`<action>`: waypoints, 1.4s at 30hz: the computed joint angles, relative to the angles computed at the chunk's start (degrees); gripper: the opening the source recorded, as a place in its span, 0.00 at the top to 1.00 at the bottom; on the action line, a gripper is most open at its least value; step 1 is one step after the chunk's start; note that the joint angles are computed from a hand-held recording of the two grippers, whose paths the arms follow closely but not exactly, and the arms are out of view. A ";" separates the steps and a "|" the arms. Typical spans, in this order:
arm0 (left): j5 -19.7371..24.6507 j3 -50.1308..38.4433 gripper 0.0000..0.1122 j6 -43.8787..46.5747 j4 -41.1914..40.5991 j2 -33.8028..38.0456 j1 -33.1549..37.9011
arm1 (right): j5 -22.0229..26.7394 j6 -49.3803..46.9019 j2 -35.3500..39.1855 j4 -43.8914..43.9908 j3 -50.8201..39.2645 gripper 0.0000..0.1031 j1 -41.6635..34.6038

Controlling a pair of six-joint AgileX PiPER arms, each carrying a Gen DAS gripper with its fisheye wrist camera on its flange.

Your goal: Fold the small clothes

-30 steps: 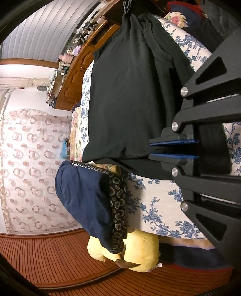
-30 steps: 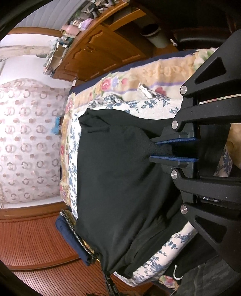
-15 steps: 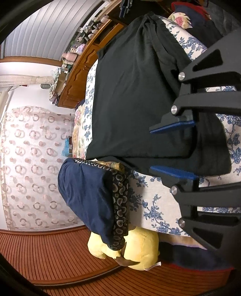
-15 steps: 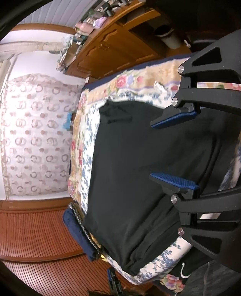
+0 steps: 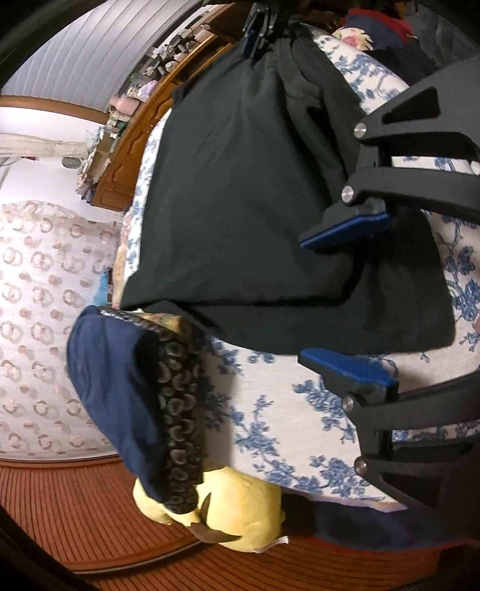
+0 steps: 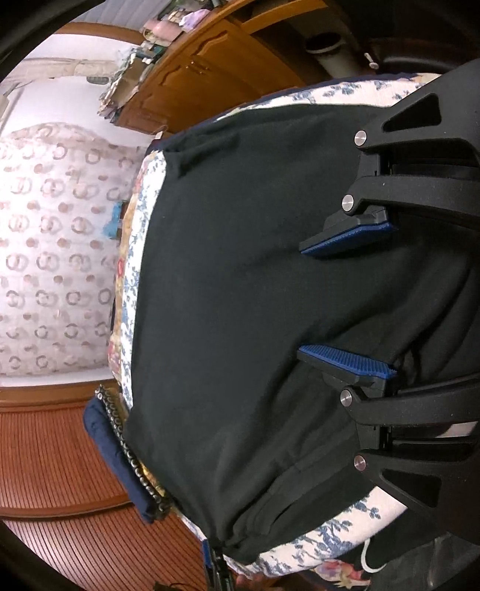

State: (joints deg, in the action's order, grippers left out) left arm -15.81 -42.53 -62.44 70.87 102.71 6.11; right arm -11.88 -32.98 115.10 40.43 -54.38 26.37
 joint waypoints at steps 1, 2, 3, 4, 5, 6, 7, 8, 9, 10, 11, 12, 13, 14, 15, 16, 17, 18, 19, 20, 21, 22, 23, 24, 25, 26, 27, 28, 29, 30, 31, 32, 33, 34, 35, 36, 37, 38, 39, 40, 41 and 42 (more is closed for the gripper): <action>0.05 0.00 0.51 -0.15 0.11 0.29 0.05 | -0.11 2.17 -0.04 -2.06 0.21 0.50 -0.17; 0.15 -0.05 0.51 -0.14 0.01 0.49 0.15 | -0.26 3.27 0.07 -2.95 0.17 0.49 -0.15; 0.16 0.26 0.51 1.91 -2.20 0.50 0.12 | -1.08 6.10 -0.01 -5.82 0.90 0.48 -0.28; 0.17 0.35 0.51 2.02 -2.45 0.49 0.11 | -1.79 6.63 0.21 -6.40 0.97 0.48 -0.07; 0.27 0.55 0.51 2.29 -2.92 0.35 -0.04 | -2.65 8.01 0.19 -7.90 1.53 0.48 -0.06; 0.39 0.59 0.51 2.57 -3.38 0.35 -0.19 | -3.43 9.79 0.26 -9.50 1.94 0.47 -0.06; 0.52 0.80 0.51 3.73 -4.54 0.31 -0.37 | -3.82 11.03 0.31 -10.52 2.11 0.47 -0.06; 0.78 0.87 0.51 4.90 -5.62 0.33 -0.58 | -4.50 12.84 0.32 -12.19 2.56 0.47 -0.13; 1.20 1.00 0.51 6.57 -7.39 0.30 -1.02 | -4.90 13.76 0.36 -13.04 2.75 0.47 -0.16; 1.28 1.08 0.51 6.94 -7.70 0.25 -1.00 | -5.33 15.11 0.35 -14.30 3.01 0.46 -0.33; 1.24 0.99 0.51 7.01 -7.61 0.37 -0.80 | -5.58 14.92 0.60 -13.77 2.78 0.46 -0.07; 1.31 0.97 0.51 6.84 -7.52 0.37 -0.81 | -5.93 14.83 0.71 -13.47 2.80 0.46 0.09; 1.25 0.83 0.51 6.09 -6.73 0.44 -0.63 | -6.44 14.65 0.89 -13.07 2.84 0.46 0.35; 1.10 0.81 0.51 5.06 -5.79 0.41 -0.54 | -6.90 14.88 0.96 -13.19 2.98 0.46 0.44; 0.83 0.65 0.51 3.63 -4.36 0.45 -0.34 | -7.03 14.52 1.19 -12.60 2.69 0.46 0.70; 0.18 0.53 0.51 1.29 -1.87 0.44 0.00 | -7.40 15.28 1.20 -13.32 2.93 0.46 0.67; -1.93 0.36 0.51 -3.13 2.92 0.50 1.02 | -7.72 15.65 1.27 -13.58 3.08 0.46 0.75; -3.33 0.14 0.51 -6.00 6.17 0.53 1.74 | -8.00 15.89 1.31 -13.80 3.22 0.46 0.79; -3.86 0.12 0.51 -7.52 7.85 0.41 1.95 | -8.26 16.13 1.33 -14.02 3.38 0.46 0.81; -3.61 0.12 0.51 -7.90 8.33 0.30 1.77 | -8.40 16.61 1.25 -14.62 3.60 0.46 0.68; -3.31 0.23 0.51 -7.62 8.17 0.16 1.54 | -8.52 16.88 1.28 -14.85 3.64 0.46 0.67; -3.26 0.39 0.51 -7.24 7.83 0.05 1.44 | -8.65 17.19 1.24 -15.17 3.78 0.46 0.62; -3.52 0.51 0.51 -7.25 7.91 -0.04 1.46 | -8.80 17.59 1.22 -15.61 3.92 0.46 0.52; -4.14 0.52 0.51 -7.76 8.63 -0.03 1.58 | -8.94 17.78 1.20 -15.80 4.01 0.46 0.51; -4.61 0.49 0.51 -8.08 9.16 0.02 1.70 | -8.94 17.78 1.20 -15.80 4.01 0.46 0.51; -4.69 0.44 0.53 -8.04 9.25 0.05 1.60 | -9.11 18.35 1.13 -16.41 4.23 0.46 0.42; -4.25 0.41 0.60 -7.09 8.38 0.06 1.13 | -9.11 18.35 1.13 -16.41 4.23 0.46 0.42; -3.48 0.36 0.63 -6.04 7.31 0.04 0.56 | -9.16 18.33 1.14 -16.41 4.25 0.46 0.42; -3.03 0.29 0.67 -5.02 6.48 0.09 0.20 | -9.16 18.33 1.14 -16.41 4.25 0.46 0.42; -2.70 0.27 0.73 -4.04 5.53 0.16 -0.08 | -9.15 18.32 1.16 -16.38 4.23 0.46 0.43; -1.86 0.34 0.76 -2.03 3.56 0.15 -0.58 | -9.15 18.32 1.16 -16.38 4.23 0.46 0.43; -1.09 0.34 0.81 -0.03 1.58 0.19 -0.98 | -9.16 18.28 1.18 -16.33 4.23 0.46 0.44; -0.95 0.55 0.84 1.91 -0.03 0.16 -1.06 | -9.26 18.37 1.20 -16.37 4.26 0.46 0.46; -1.31 0.69 0.86 2.31 -0.22 0.15 -0.89 | -9.26 18.29 1.19 -16.33 4.28 0.46 0.45; -1.91 0.85 0.89 2.36 -0.11 0.19 -0.64 | -9.25 18.35 1.18 -16.48 4.29 0.46 0.40; -2.33 1.20 0.90 3.57 -1.30 0.10 -0.56 | -9.33 18.73 1.19 -16.91 4.35 0.46 0.33; -2.51 1.47 0.91 4.91 -2.73 0.04 -0.65 | -9.27 18.74 1.21 -16.81 4.28 0.46 0.38; -3.18 1.89 0.92 6.45 -4.34 -0.15 -0.59 | -9.20 18.53 1.20 -16.58 4.20 0.46 0.42; -4.56 2.51 0.92 7.81 -5.66 -0.53 -0.31 | -9.24 18.48 1.21 -16.54 4.23 0.46 0.42; -5.78 3.03 0.92 8.81 -6.71 -0.95 -0.15 | -9.26 18.55 1.21 -16.63 4.26 0.46 0.39; -6.38 3.36 0.92 9.34 -7.53 -1.37 -0.36 | -9.25 18.64 1.20 -16.75 4.28 0.46 0.37; -6.61 3.47 0.92 9.10 -7.64 -1.77 -0.75 | -9.19 18.55 1.21 -16.72 4.24 0.46 0.34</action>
State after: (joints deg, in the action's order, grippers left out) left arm -22.43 -39.06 -53.34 63.22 100.93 5.36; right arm -21.07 -14.43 116.31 23.70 -50.13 26.71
